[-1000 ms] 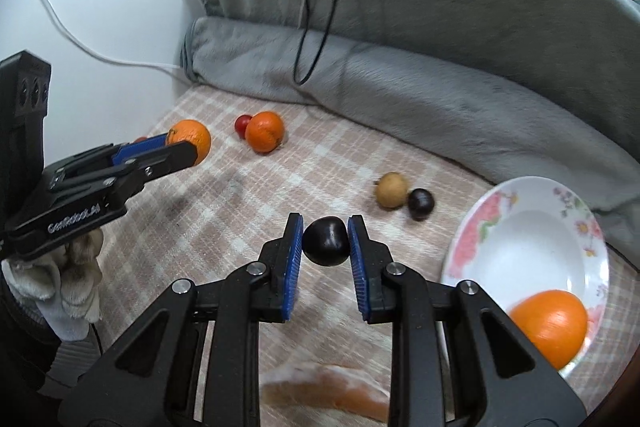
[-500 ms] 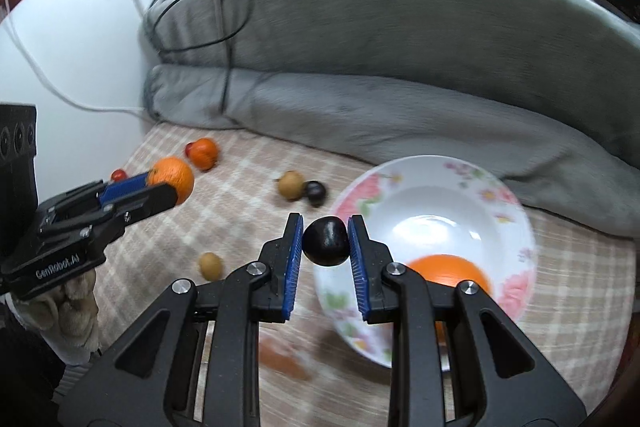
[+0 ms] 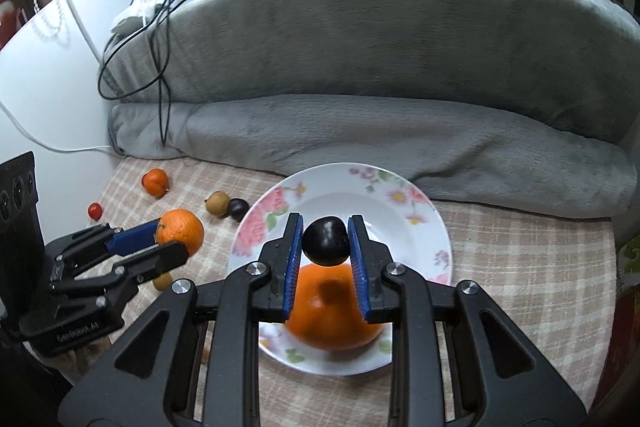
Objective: Organize fruits
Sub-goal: 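Carry the grape and mandarin to the plate and release both, then move the right tool to the peeled mandarin piece and close on it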
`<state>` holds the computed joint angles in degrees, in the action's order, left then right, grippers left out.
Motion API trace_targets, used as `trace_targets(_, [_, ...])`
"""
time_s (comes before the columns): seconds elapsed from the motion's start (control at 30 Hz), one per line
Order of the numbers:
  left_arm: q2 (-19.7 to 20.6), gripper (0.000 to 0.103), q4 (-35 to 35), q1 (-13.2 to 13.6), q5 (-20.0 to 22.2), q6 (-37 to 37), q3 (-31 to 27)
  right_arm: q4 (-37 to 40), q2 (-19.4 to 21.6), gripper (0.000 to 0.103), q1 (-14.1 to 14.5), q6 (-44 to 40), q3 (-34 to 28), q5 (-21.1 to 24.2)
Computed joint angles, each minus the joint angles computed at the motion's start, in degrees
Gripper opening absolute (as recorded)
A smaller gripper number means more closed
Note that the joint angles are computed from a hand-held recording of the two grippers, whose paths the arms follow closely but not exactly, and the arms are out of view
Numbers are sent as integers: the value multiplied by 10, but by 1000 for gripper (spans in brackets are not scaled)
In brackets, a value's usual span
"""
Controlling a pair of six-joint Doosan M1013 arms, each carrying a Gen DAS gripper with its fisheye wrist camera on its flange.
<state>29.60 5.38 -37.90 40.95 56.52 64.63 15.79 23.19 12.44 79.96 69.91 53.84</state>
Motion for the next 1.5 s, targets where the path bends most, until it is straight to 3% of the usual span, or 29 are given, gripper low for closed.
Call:
trace_targets(0.43, [32,33,-16,-6,36,23,-45,8,20,24,-11,6,-14,16])
trace_targets(0.77, [38,34,-21,-9,40,39,-54,12,21,25,-13,9,-14,21])
trace_targets(0.83, [38,34,-23,-9,40,44,-55,11,21,32,-13,11,-14,21])
trace_targets(0.9, [38,34,-20,-10,39,43,-56,9,19,62,-13,13,-12,16])
trace_targets(0.93, [38,34,-19,-10,39,44,-56,8,16,65,-13,14,-8,7])
trace_targets(1.0, [38,37,-17,-10,40,43,-56,7,13,66,-13,14,-6,-1])
trace_targets(1.1, [33,62,-8,-12,34,37,-52,9,11,75,-13,16,-6,-4])
trace_targets(1.23, [28,75,13,-16,32,31,-49,11,2,87,-13,16,2,-22])
trace_targets(1.5, [15,77,32,-17,30,12,-35,15,-9,90,-11,15,9,-32])
